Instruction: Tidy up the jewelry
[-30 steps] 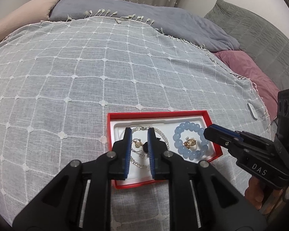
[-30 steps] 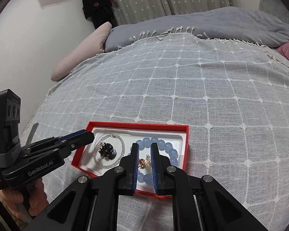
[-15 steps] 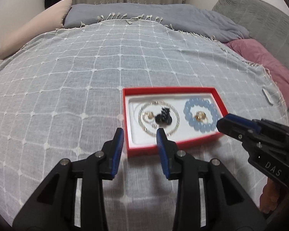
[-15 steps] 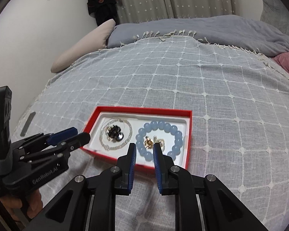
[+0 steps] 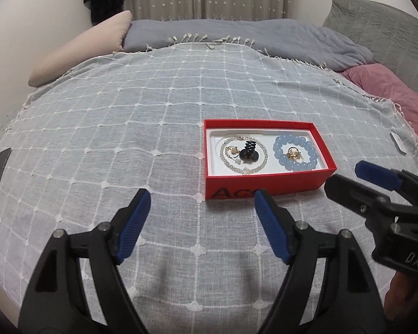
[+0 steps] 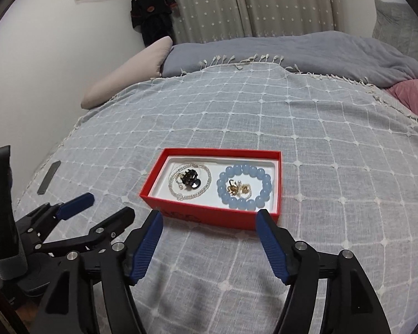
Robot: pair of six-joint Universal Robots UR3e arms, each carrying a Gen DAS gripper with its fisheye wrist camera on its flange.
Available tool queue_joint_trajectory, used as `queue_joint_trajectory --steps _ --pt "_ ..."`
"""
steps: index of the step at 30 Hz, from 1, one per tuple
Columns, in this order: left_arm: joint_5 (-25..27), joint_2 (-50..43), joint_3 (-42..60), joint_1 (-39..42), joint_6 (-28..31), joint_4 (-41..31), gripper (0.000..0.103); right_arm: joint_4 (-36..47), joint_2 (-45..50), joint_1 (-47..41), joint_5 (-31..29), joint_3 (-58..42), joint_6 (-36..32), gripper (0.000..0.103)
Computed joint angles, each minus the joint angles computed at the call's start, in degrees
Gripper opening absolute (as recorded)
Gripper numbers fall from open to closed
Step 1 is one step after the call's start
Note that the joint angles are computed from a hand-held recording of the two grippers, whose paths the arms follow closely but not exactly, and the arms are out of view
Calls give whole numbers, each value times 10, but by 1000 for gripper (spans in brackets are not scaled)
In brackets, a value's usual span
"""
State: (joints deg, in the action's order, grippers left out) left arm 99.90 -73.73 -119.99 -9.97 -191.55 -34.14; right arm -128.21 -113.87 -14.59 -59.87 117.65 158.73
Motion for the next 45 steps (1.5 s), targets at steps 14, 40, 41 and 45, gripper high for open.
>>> queue_joint_trajectory --steps 14,40,41,45 --pt "32 59 -54 -36 -50 -22 97 27 -168 -41 -18 97 -40 89" --pt "49 63 -79 -41 -47 8 102 -6 -183 -9 -57 130 -5 95" --pt "50 62 -79 -42 -48 9 102 -4 -183 -11 -56 130 -7 95" --pt "43 62 -80 -38 -47 8 102 -8 -183 -8 -59 132 -6 95"
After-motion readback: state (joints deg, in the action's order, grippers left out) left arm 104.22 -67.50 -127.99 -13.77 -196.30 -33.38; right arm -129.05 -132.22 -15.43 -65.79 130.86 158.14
